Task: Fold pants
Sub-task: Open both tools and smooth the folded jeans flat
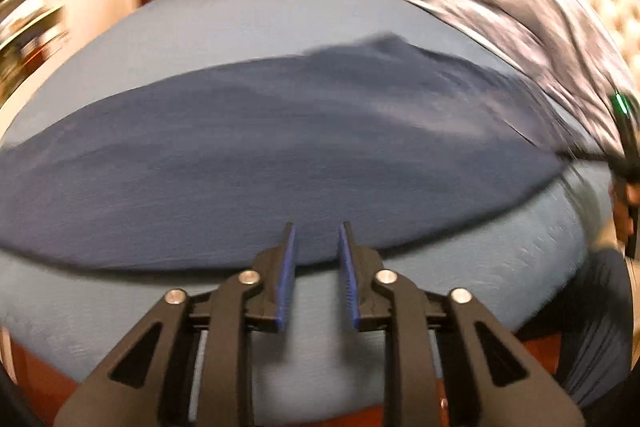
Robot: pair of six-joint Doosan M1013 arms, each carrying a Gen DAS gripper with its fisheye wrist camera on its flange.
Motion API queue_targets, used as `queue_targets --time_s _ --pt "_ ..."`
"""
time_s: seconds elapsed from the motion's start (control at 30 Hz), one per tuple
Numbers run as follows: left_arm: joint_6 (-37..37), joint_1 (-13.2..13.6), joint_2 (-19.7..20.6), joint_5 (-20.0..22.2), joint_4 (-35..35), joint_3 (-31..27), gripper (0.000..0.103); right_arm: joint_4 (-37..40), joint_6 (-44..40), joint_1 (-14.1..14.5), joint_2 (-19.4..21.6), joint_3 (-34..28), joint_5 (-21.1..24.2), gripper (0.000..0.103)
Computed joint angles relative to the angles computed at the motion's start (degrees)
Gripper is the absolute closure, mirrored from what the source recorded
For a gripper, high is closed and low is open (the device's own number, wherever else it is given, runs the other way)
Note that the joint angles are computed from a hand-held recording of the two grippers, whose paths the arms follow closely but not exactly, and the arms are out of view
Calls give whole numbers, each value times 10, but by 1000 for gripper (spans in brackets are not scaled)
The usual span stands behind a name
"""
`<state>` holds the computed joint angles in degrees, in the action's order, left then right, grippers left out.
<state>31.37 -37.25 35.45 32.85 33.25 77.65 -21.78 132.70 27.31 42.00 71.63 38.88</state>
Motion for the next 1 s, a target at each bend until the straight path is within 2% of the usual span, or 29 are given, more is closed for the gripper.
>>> queue_targets --time_s 0.07,0.13,0.2,0.27,0.33,0.43,0.5,0.53,0.57,0.6,0.67,0.73,0.77,0.8,0.83,0.87,0.9,0.93,1.0 --pt "-75 17 -17 -1 44 21 76 5 -6 -1 1 -3 11 28" --pt "-101 31 -20 29 87 19 75 -5 4 1 1 -9 18 27" --pt "-37 61 -15 10 46 5 75 -39 25 7 -2 -11 21 27" --pt "-18 83 -1 38 41 -20 75 -70 46 15 -4 -16 21 27" --pt "27 113 10 34 -27 -36 75 -78 59 20 -8 -17 13 27" --pt "87 150 25 75 -84 -58 76 -100 62 30 -12 -24 -9 26" --pt "135 173 18 56 -133 -47 76 -94 39 39 -7 -42 -17 24" --pt "135 178 15 60 -122 -43 76 -75 14 42 -1 -56 -17 23" --pt "110 181 13 85 -82 -43 75 -45 -30 47 12 -83 -10 23" --pt "89 186 10 96 -61 -38 70 -22 -67 52 22 -105 -7 22" --pt "74 206 -3 91 -67 -15 66 21 -141 63 48 -157 2 19" --pt "82 224 -21 66 -71 15 71 94 -245 76 90 -239 28 18" --pt "75 227 -25 74 -60 19 74 132 -298 84 120 -295 47 18" --pt "66 230 -34 74 -50 30 83 144 -322 89 138 -328 56 19" --pt "53 234 -42 77 -45 38 82 148 -342 95 166 -378 73 20" --pt "23 230 -43 109 -10 37 74 140 -333 99 195 -432 101 21" --pt "-19 224 -43 149 41 39 60 140 -315 99 214 -468 125 21" --pt "-62 219 -50 160 86 51 57 160 -297 93 229 -498 145 21" --pt "-123 219 -76 122 108 85 56 175 -259 79 225 -490 137 21"
